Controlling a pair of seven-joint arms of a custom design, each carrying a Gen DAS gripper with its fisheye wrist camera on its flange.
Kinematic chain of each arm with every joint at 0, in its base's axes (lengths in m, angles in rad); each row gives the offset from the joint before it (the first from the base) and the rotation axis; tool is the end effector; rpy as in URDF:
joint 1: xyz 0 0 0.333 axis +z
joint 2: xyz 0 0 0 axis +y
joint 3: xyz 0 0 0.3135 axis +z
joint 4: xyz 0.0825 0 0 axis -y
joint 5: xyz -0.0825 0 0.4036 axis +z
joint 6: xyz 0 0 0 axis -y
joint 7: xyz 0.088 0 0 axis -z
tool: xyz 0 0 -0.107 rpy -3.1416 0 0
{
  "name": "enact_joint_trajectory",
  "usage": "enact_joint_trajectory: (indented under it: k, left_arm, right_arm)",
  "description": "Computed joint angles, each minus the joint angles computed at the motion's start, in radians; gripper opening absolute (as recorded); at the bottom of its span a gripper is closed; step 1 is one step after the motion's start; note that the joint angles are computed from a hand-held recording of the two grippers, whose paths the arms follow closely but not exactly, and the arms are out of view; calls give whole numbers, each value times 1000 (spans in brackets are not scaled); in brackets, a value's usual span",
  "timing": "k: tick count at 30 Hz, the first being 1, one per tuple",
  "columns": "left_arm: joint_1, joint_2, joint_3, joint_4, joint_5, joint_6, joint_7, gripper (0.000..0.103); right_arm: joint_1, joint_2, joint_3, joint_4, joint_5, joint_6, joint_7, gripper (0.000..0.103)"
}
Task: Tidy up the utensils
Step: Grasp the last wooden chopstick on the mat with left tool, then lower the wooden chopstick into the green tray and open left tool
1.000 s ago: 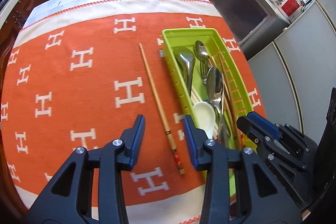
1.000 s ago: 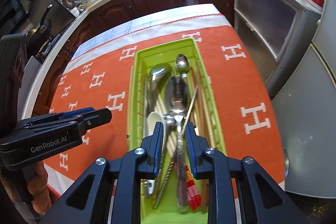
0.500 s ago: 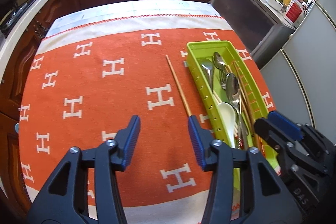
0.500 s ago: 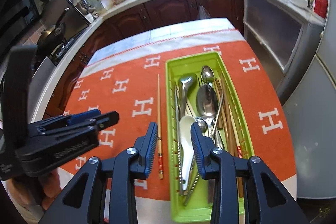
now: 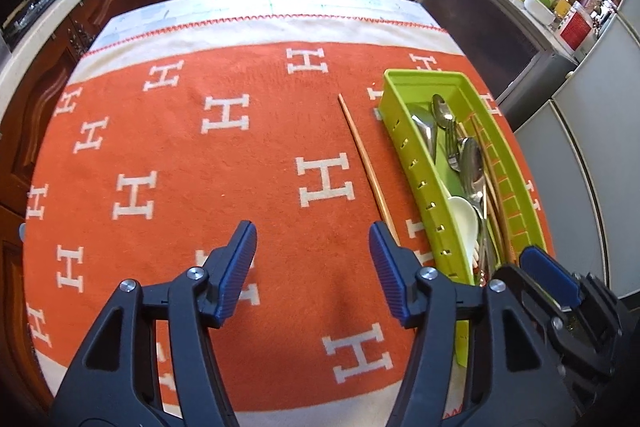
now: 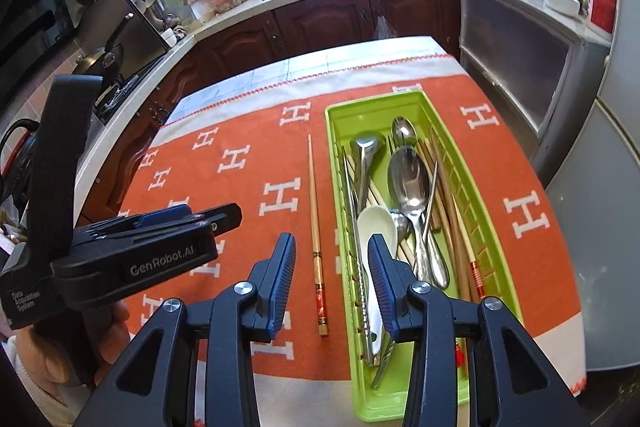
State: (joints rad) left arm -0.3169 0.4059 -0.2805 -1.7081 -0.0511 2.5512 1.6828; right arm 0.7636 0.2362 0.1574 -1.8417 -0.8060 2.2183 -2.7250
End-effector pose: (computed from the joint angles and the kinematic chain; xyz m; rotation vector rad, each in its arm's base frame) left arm 0.6015 -0.3807 0.4005 -1.3419 2.6278 -0.6890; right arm 0.4182 0.5024 0.4106 -1.1837 2.2956 -0.5509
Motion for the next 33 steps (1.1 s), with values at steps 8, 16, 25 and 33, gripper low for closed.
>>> enact_joint_trajectory:
  k: [8,16,25,33]
  left_arm:
    - [-46,115,-2,115,24,-49,-3,55]
    - [-120,195,24,193,119,-79,-38,55]
    - [-161,218,52,222,208,-94,-85,8]
    - [-86,176,12,182,103,-153,-78,4]
  right_arm:
    - [11,7,-6,-15,-28,-31,22,38]
    - [-3,-13,-1,-57,-38,-38,42,38]
    - [-25,-34,5,-113,-45,7,95,38]
    - [-36,-58,13,-157,-70,30,150,38]
